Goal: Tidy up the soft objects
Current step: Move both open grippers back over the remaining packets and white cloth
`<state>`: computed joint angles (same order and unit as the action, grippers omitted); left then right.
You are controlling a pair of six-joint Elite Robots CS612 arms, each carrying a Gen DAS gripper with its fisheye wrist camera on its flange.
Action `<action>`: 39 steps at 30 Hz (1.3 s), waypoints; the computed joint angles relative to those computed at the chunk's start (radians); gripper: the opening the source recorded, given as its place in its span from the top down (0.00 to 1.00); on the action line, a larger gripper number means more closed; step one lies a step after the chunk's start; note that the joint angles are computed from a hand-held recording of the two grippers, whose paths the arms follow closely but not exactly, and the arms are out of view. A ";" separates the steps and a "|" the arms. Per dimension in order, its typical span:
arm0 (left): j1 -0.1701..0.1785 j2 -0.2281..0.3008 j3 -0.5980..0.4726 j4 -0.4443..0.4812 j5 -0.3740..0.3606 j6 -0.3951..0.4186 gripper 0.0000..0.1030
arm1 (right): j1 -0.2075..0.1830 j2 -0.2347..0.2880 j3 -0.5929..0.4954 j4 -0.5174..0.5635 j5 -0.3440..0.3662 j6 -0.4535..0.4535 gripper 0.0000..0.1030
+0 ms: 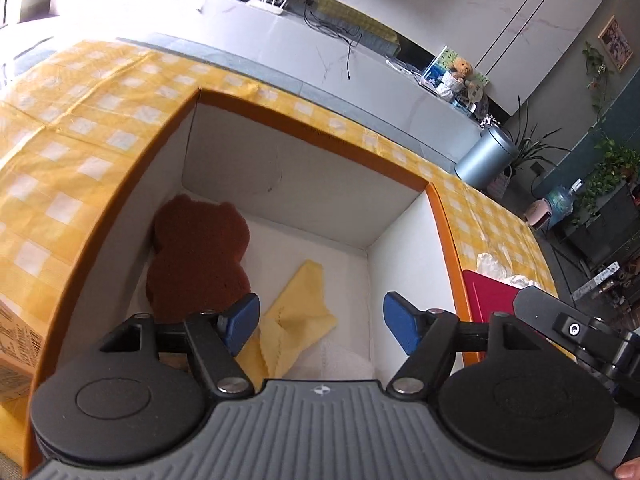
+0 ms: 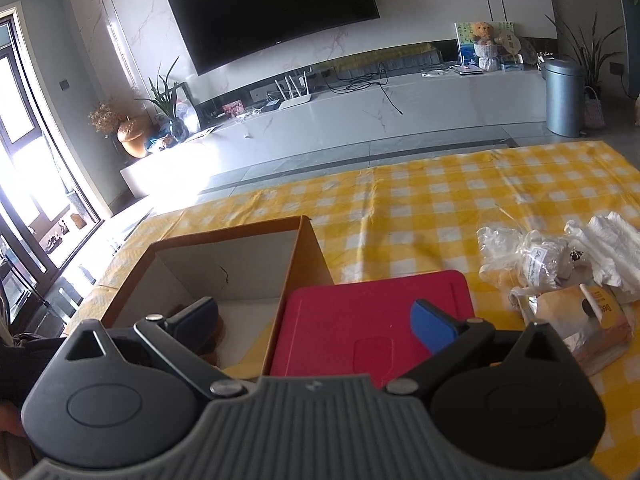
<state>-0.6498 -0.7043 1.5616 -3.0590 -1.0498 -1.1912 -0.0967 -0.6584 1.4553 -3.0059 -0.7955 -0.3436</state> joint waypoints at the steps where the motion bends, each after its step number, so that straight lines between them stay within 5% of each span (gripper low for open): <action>1: -0.005 -0.005 0.001 0.011 0.022 0.010 0.16 | 0.000 0.000 0.001 -0.002 0.002 0.002 0.02; 13: -0.058 -0.015 -0.022 0.079 0.264 0.194 0.12 | 0.001 -0.009 0.005 0.011 -0.007 -0.036 0.02; 21: -0.049 -0.030 0.003 -0.032 0.174 0.196 0.12 | -0.016 -0.020 0.020 -0.088 -0.017 -0.020 0.02; 27: -0.065 -0.028 -0.001 -0.020 0.224 0.238 0.12 | -0.050 -0.019 0.018 -0.159 -0.019 0.013 0.02; 35: -0.086 -0.022 -0.014 -0.046 0.272 0.295 0.12 | -0.088 -0.010 0.002 -0.263 -0.233 0.145 0.02; 39: -0.093 -0.018 -0.023 -0.056 0.278 0.335 0.12 | -0.106 -0.001 -0.015 -0.230 -0.313 0.171 0.02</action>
<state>-0.7431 -0.7228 1.5389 -3.1148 -0.7722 -0.8558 -0.2024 -0.6596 1.4398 -3.2363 -1.1085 -0.1729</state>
